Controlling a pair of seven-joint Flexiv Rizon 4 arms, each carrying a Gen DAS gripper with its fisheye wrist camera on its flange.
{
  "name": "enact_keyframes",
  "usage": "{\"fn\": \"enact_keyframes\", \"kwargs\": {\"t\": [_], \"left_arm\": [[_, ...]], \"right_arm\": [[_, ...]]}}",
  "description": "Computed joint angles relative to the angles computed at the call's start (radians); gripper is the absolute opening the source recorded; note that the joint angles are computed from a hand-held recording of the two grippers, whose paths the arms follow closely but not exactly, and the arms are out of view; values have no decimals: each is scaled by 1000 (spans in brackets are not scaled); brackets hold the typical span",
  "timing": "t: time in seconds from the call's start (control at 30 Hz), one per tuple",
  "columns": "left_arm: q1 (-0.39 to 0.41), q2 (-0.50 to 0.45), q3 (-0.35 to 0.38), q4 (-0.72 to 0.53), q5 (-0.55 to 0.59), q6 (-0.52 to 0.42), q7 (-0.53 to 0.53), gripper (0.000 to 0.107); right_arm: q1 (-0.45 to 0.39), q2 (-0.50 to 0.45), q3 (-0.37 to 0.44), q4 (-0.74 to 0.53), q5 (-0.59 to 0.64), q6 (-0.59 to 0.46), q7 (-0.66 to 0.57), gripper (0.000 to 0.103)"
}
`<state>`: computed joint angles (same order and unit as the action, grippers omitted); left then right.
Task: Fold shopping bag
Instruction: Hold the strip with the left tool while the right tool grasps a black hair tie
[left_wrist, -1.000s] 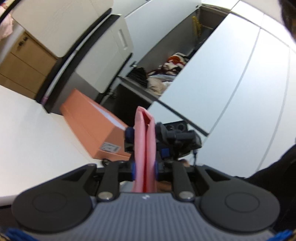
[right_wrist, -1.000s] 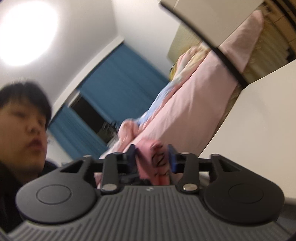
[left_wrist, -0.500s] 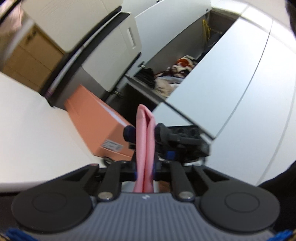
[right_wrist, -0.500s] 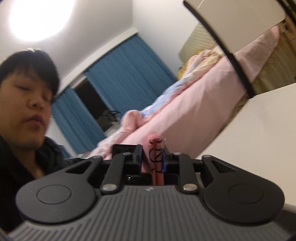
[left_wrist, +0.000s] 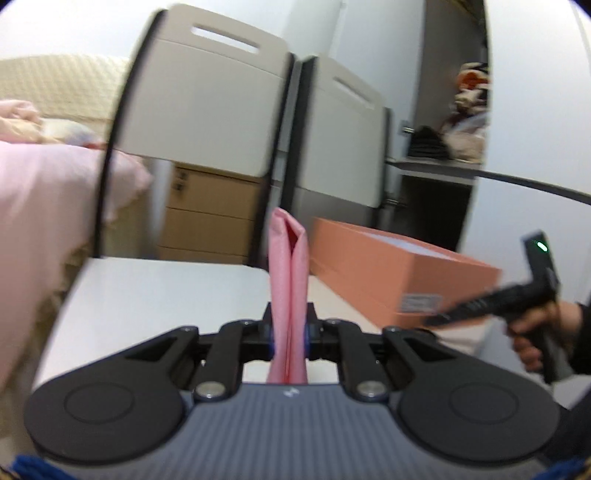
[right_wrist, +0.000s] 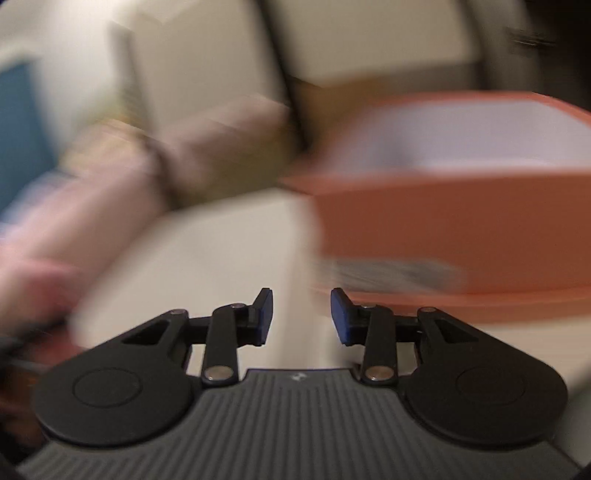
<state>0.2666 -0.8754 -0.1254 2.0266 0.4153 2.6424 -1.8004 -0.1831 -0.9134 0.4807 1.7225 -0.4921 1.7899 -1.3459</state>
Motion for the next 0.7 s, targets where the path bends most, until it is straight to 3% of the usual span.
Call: {"fn": "enact_keyframes", "kwargs": {"t": [0.03, 0.23, 0.4, 0.5, 0.63, 0.7], "left_arm": [[1, 0, 0, 2, -8, 8, -4, 15], [-14, 8, 13, 4, -7, 4, 17, 17], [-28, 0, 18, -3, -29, -5, 50, 17], [-41, 1, 24, 5, -51, -11, 75, 17], [-68, -7, 38, 17, -96, 21, 123, 17], [-98, -11, 55, 25, -144, 47, 166, 18]], "right_arm": [[54, 24, -70, 0, 45, -15, 13, 38], [246, 46, -301, 8, 110, 23, 17, 37], [326, 56, -384, 8, 153, 5, 13, 35], [293, 50, -353, 8, 155, 11, 2, 32], [266, 46, -325, 5, 137, 5, -24, 12], [256, 49, -313, 11, 132, 20, -39, 11]]}}
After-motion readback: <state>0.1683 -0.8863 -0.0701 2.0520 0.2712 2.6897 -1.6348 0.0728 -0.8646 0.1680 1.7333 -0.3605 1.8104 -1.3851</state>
